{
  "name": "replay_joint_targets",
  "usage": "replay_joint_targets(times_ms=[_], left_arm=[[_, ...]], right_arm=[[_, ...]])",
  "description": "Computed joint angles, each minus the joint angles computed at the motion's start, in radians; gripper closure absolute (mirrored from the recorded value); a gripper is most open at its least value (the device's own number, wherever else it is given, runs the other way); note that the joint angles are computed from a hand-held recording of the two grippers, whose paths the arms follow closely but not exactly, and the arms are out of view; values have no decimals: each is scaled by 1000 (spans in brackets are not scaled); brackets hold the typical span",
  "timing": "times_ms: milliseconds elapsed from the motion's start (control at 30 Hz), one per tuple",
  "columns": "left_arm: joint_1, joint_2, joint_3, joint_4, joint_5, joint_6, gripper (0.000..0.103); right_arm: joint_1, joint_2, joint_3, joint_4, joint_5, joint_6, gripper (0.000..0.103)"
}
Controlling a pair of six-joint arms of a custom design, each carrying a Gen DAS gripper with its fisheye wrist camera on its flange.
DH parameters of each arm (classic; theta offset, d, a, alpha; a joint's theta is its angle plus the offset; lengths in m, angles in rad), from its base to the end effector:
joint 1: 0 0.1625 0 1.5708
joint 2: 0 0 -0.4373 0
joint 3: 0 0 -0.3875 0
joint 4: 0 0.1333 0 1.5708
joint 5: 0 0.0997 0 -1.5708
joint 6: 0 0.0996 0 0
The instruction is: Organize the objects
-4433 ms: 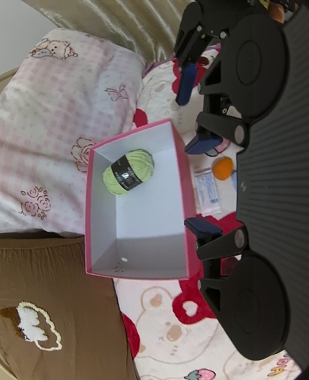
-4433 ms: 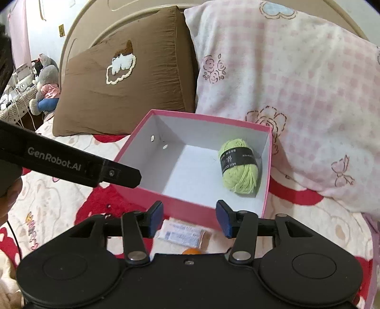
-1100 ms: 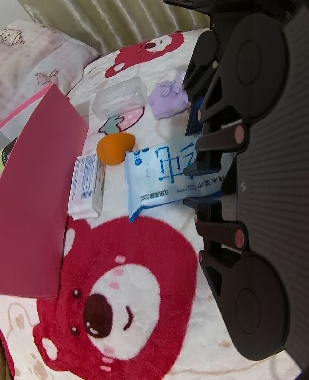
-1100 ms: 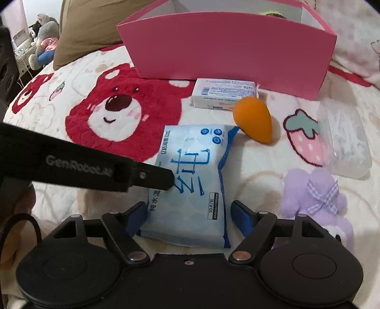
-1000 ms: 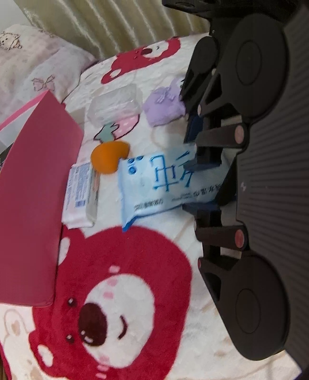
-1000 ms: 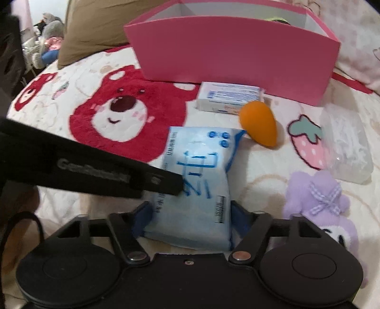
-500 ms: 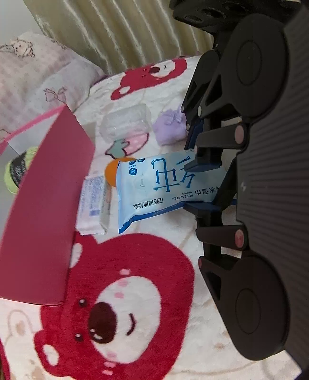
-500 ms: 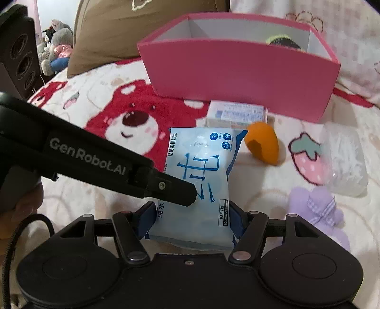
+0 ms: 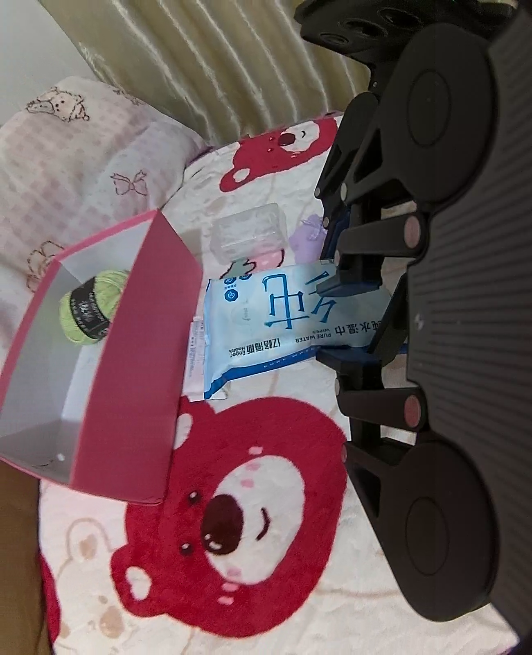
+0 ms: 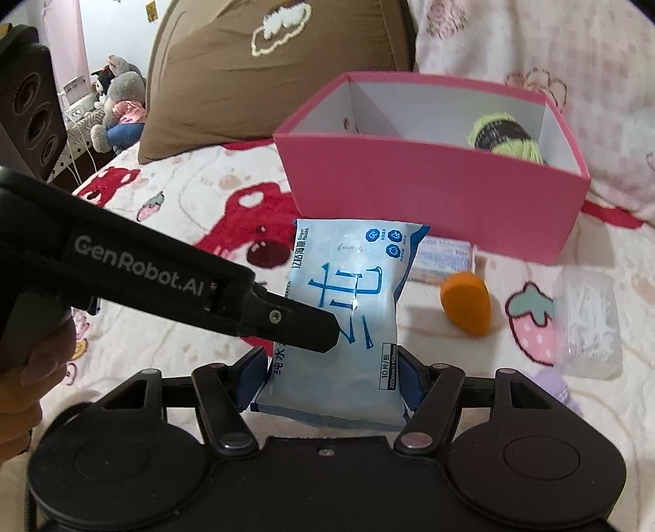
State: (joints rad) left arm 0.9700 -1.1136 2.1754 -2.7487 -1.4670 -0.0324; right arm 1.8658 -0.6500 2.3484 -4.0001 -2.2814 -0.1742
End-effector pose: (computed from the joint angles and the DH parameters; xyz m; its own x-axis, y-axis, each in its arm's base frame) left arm -0.1599 -0.4873 0.1297 -0.8450 0.5255 -0.0991 0.5344 0.8368 -0.1191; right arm 0.1885 -0.3853 0.0531 -0.8014 0.0698 0.5940 -0.3608 0.7356 -0.5733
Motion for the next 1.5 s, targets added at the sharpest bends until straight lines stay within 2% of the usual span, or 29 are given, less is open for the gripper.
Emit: replay_joint_targets(times_ms=[233,567,800,1500], left_arm=[[-30,-57,0,55,43,6,79],[-60,-91,13,64,70,-4,79],[-84,-104,11,71,92,-9,79],[-120,-95,-48,73,144,8,78]], right_arm=[[43,-47,-24,110,-9,59,32],[85,-65,-40,150,-33,42,32],[97,-92,-41,184,-30,50,32],[83,-179,-66,265,43,27,32]])
